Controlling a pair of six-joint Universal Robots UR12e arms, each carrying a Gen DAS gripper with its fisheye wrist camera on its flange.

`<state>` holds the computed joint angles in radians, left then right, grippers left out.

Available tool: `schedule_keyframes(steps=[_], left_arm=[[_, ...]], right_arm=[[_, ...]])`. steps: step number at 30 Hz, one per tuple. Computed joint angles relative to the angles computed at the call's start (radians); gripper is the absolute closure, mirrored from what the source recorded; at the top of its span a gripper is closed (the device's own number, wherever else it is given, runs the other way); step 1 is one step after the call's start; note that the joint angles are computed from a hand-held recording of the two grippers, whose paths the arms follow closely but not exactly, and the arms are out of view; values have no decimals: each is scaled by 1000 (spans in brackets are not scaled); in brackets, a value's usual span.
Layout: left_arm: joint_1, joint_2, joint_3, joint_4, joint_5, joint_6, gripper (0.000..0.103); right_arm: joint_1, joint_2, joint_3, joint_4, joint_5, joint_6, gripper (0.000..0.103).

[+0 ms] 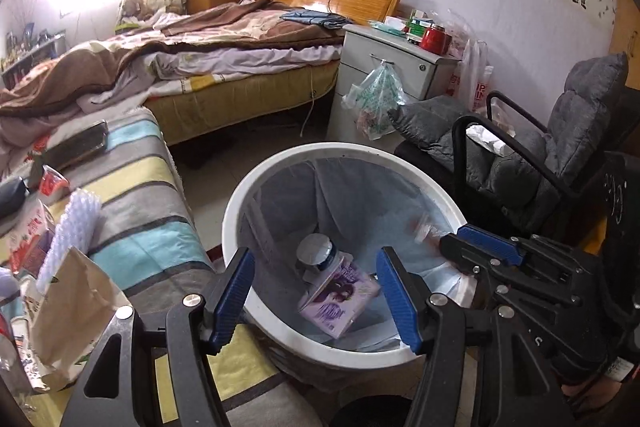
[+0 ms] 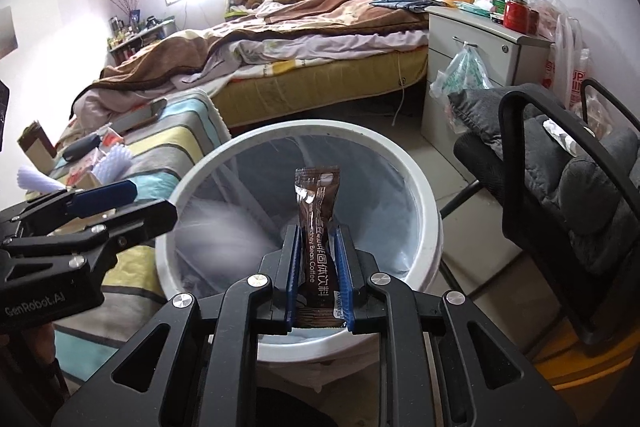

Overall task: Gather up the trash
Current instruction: 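Move both open tools back over the bed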

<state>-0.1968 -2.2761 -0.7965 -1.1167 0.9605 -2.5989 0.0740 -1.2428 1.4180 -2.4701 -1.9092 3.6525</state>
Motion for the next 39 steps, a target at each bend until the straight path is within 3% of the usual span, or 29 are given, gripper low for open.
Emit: schedule_keyframes(steps=[1, 3, 4, 17, 28, 35, 39], left_arm=[[0, 2, -3, 4, 5, -1, 40], [1, 10, -18, 27, 11, 2, 40], [2, 13, -24, 35, 7, -2, 40], [43, 68, -108, 122, 10, -44, 40], [118, 118, -191, 250, 29, -149, 39], [170, 120, -197, 296, 46, -249, 33], [193, 118, -196, 308, 96, -279, 26]], right_arm=[[1, 0, -1, 6, -6, 1, 77], [1, -2, 3, 4, -5, 1, 56], [-1, -4, 8, -4, 2, 3, 53], [13, -4, 9, -52, 8, 4, 53], [40, 25, -28, -99, 43, -47, 50], [52, 57, -68, -115, 96, -81, 49], [53, 76, -93, -115, 142, -87, 48]])
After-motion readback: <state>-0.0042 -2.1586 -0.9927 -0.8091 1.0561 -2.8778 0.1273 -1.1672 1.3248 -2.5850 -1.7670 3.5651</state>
